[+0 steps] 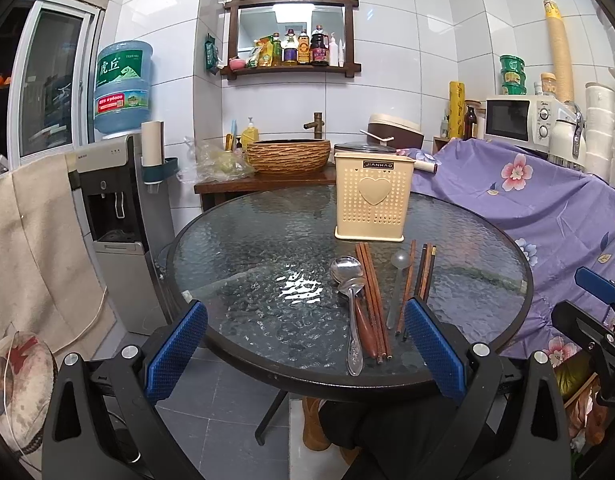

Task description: Organize utensils

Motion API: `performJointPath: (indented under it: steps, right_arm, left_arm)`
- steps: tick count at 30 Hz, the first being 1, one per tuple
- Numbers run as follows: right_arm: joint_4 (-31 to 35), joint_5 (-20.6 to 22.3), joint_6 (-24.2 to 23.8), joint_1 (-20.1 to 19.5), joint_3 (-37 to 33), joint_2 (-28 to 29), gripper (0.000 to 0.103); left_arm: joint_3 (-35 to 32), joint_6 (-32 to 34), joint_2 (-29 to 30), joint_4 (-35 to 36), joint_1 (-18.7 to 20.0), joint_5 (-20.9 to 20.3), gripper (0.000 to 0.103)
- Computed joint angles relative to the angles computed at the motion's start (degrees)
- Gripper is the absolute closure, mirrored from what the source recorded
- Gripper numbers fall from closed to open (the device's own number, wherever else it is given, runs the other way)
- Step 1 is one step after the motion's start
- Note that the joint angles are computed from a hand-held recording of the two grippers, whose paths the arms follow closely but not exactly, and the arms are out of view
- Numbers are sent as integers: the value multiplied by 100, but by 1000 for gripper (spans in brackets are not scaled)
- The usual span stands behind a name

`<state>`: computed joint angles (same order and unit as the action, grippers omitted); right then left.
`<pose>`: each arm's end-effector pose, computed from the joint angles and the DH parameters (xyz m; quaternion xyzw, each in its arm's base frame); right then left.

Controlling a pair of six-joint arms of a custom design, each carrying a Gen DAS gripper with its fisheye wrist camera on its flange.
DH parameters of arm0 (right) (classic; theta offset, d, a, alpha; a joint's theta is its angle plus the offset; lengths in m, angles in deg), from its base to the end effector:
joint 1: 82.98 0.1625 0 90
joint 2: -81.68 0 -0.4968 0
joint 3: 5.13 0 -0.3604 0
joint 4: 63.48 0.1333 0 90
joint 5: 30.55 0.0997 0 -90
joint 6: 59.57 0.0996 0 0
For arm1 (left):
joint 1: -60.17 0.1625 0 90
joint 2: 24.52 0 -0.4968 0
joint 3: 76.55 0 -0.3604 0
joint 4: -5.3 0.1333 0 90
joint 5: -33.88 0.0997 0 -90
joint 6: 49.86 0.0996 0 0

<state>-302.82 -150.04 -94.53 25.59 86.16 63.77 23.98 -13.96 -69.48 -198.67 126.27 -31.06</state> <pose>0.2977 -0.6216 0.0456 0.2034 -0.7511 0.5604 0.2834 -0.1168 -0.6968 0.2539 0.3330 0.7915 -0.4538 0.2381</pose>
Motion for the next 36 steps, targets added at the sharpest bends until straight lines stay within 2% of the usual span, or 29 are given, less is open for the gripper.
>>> performJointPath:
  steps: [29, 36]
  right_arm:
    - [11, 1, 3, -4, -28, 38, 5]
    - [324, -54, 52, -50, -150, 70, 5]
  left_arm:
    - [10, 18, 1, 31, -7, 44, 6]
    - [-156, -29, 40, 288, 45, 66, 6]
